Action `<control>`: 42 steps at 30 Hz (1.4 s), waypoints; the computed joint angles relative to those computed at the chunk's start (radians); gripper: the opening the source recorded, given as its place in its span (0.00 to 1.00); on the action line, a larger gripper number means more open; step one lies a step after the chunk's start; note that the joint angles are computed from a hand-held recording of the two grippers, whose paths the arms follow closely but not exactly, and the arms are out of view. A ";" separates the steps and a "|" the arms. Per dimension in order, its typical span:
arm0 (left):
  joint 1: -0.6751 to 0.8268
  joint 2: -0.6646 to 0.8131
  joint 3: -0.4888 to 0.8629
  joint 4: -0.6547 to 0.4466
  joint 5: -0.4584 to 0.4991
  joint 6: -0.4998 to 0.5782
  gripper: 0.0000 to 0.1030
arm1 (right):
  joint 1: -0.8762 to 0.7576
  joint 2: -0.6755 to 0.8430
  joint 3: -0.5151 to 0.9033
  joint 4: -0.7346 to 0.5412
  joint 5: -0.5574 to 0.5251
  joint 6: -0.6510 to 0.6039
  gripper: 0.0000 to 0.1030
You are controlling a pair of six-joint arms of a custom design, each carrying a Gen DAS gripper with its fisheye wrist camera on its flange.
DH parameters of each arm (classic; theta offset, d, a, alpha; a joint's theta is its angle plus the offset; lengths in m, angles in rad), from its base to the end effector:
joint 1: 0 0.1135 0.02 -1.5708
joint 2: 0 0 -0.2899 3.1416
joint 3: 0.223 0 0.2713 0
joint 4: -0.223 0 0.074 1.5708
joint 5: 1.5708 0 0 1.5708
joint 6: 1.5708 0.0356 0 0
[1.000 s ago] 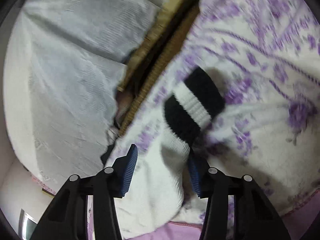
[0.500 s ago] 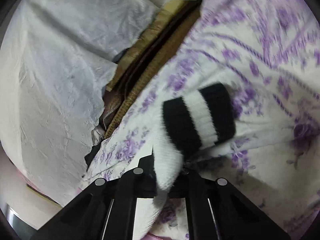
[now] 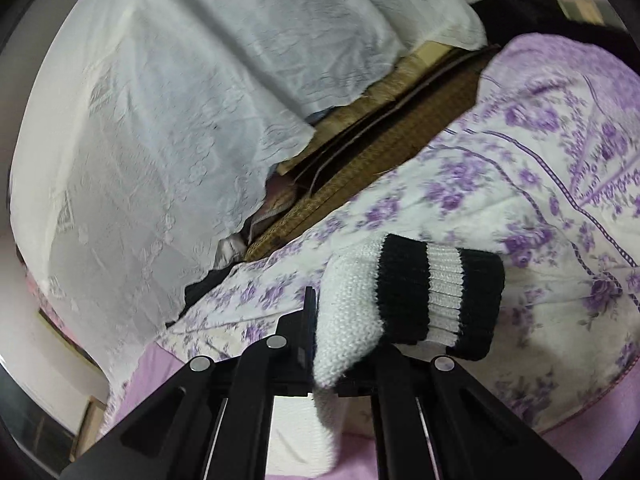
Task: Fold small clothes
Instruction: 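Lift the held sleeve and carry it across the sweater body with the right tool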
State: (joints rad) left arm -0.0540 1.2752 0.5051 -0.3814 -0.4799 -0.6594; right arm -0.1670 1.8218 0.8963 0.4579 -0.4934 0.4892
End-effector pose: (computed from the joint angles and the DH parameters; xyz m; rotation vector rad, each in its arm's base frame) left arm 0.2108 0.0051 0.1533 -0.8902 2.4035 0.3966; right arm 0.3904 -0.0487 0.1715 0.3556 2.0186 0.7034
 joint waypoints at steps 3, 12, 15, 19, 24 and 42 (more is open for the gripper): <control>0.072 -0.038 -0.053 0.103 0.085 -0.027 0.96 | 0.037 -0.031 -0.008 -0.034 0.030 -0.005 0.06; -0.129 0.081 0.022 -0.013 -0.221 -0.105 0.96 | 0.202 -0.107 0.010 -0.119 0.141 0.010 0.06; -0.137 0.039 0.025 -0.040 -0.163 -0.058 0.96 | 0.274 -0.135 0.023 -0.149 0.190 -0.002 0.06; -0.175 0.050 0.045 -0.093 -0.185 -0.071 0.96 | 0.351 -0.156 0.039 -0.177 0.236 -0.006 0.06; -0.192 0.017 0.040 -0.115 -0.171 -0.080 0.96 | 0.443 -0.170 0.063 -0.211 0.284 -0.009 0.06; -0.087 -0.197 0.019 -0.165 -0.132 -0.047 0.96 | 0.740 -0.066 0.192 -0.275 0.395 -0.011 0.06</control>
State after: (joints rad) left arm -0.1412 1.0783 0.5238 -0.5459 -0.6115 -0.7067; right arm 0.5732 1.7558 1.0886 0.1831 -0.0983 0.4781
